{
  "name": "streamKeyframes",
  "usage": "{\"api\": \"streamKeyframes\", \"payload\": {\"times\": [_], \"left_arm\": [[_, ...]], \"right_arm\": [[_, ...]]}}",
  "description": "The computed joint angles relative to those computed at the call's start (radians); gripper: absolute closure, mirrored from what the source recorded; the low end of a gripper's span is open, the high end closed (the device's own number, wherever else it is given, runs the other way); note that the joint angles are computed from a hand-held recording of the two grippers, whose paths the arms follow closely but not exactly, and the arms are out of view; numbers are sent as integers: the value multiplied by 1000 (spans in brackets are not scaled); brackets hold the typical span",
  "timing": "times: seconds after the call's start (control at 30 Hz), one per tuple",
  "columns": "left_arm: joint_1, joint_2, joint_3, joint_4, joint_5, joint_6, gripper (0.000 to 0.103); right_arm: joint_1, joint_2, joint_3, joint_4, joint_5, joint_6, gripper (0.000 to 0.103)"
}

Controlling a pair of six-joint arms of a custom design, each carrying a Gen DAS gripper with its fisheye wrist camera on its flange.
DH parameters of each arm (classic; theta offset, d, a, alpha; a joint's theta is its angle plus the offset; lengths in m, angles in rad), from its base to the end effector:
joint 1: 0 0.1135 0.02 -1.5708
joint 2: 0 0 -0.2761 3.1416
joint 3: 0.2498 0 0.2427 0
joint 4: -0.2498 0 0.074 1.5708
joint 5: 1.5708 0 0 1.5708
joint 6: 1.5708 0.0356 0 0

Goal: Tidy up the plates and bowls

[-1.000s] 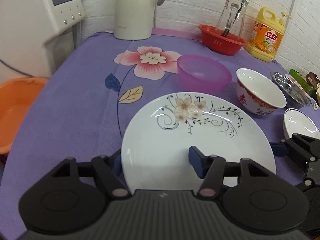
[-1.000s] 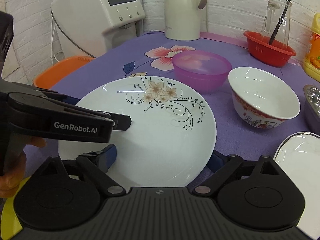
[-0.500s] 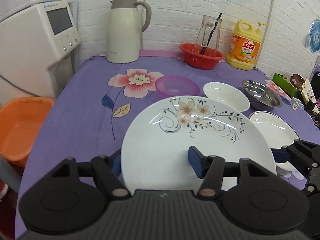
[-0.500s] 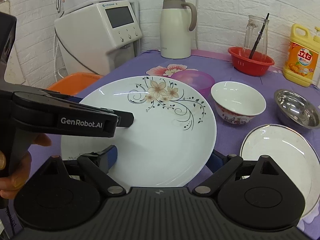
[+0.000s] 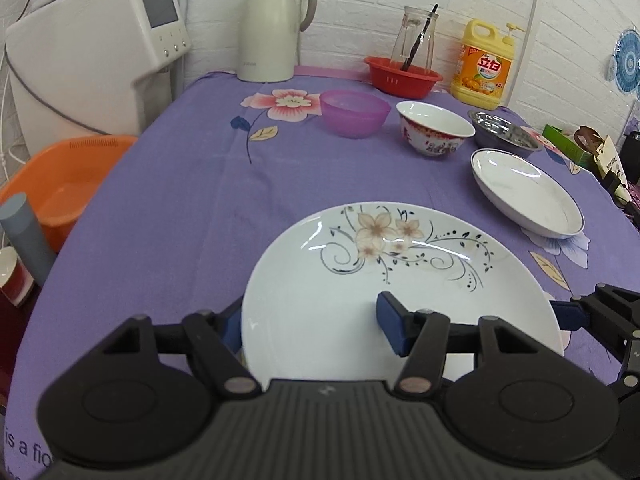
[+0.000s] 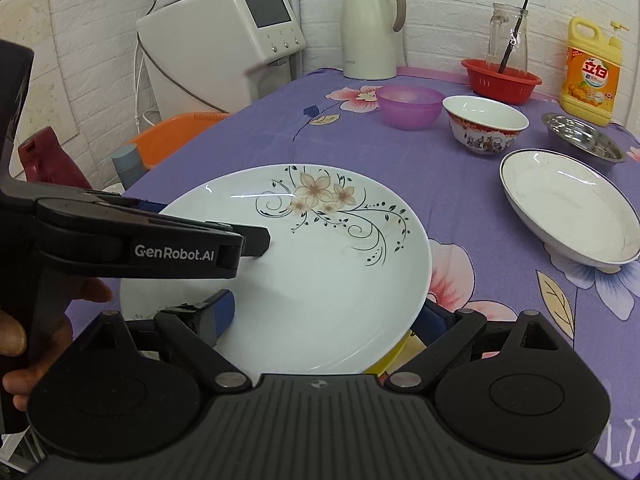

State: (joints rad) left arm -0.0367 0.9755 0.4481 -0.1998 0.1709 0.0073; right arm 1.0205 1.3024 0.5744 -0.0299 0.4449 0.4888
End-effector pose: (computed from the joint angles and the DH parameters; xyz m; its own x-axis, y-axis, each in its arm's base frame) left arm 0.1797 -0.0127 0.2031 -0.6631 0.0316 -0.7478 0.1680 0.9799 -0.1076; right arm 0.1382 0.1960 0.1951 -0.6019 -0.1705 -0.7801 -0.3662 0.9271 0.0798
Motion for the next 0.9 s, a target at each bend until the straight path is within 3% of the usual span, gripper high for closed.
{"api": "streamKeyframes", "payload": {"times": [0.17, 0.27, 0.33, 0.5, 0.53, 0.73, 0.9], "left_arm": [[67, 24, -31, 26, 106, 2, 44], [29, -1, -57, 57, 59, -4, 44], [1, -45, -63, 53, 14, -3, 37], [49, -112, -27, 20, 37, -20, 10], [52, -109, -16, 24, 39, -28, 10], [-30, -19, 63, 45, 24, -98, 6], [-175, 150, 162, 89, -24, -167, 4]], "right_arm": [[21, 7, -28, 39, 51, -4, 0], [20, 17, -30, 35, 57, -7, 0], [17, 4, -48, 45, 61, -6, 0], [-9, -132, -116, 78, 107, 1, 0], [-27, -162, -125, 75, 99, 0, 0], [-209, -311, -185, 60, 26, -42, 0], [-514, -354, -200, 90, -99, -148, 0]]}}
